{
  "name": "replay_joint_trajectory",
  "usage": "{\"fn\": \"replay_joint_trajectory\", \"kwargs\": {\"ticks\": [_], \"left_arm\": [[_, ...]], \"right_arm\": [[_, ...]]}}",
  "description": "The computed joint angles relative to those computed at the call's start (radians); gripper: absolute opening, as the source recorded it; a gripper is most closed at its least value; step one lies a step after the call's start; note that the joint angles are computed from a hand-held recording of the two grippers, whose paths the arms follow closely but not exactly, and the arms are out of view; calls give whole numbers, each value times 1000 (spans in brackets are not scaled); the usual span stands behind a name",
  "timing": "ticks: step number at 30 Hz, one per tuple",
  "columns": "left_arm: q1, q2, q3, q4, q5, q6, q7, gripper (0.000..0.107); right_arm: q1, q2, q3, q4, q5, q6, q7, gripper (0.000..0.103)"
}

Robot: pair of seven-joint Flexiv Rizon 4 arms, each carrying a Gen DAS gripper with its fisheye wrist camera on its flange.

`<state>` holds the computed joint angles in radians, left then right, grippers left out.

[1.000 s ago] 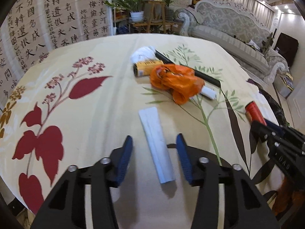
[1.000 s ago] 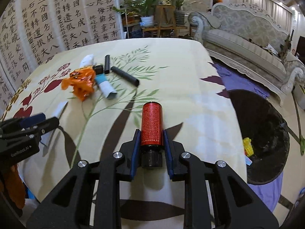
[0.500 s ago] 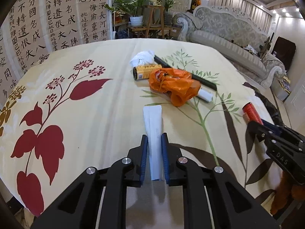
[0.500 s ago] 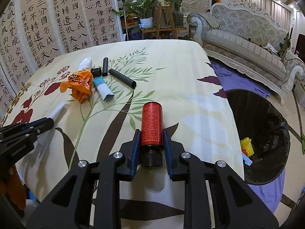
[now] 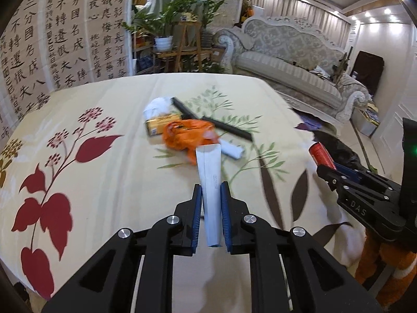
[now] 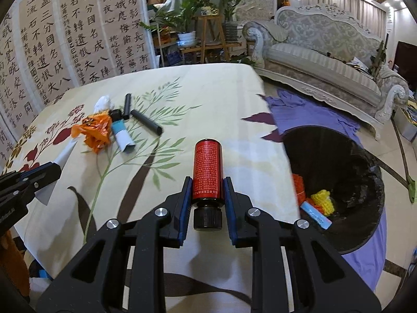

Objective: Collect trash
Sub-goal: 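Carry both items over the black bin and open both tools to drop them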

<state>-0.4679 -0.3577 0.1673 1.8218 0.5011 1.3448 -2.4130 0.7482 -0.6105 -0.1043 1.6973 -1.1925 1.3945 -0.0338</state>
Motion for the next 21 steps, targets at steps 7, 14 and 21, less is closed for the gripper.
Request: {"fn": "replay_joint_trajectory", "kwargs": {"ticks": [7, 14, 21], "left_arm": [[2, -54, -38, -72, -49, 19, 82, 16], [-3, -129, -68, -155, -151, 38, 207, 16], [-33, -214, -80, -263, -248, 37, 338, 16]], "right_arm": [[-37, 47, -20, 45, -90, -14, 108, 23], [-122, 90, 17, 82, -184, -63, 206, 23], [-211, 120, 61, 119, -259, -109, 289, 23]]}}
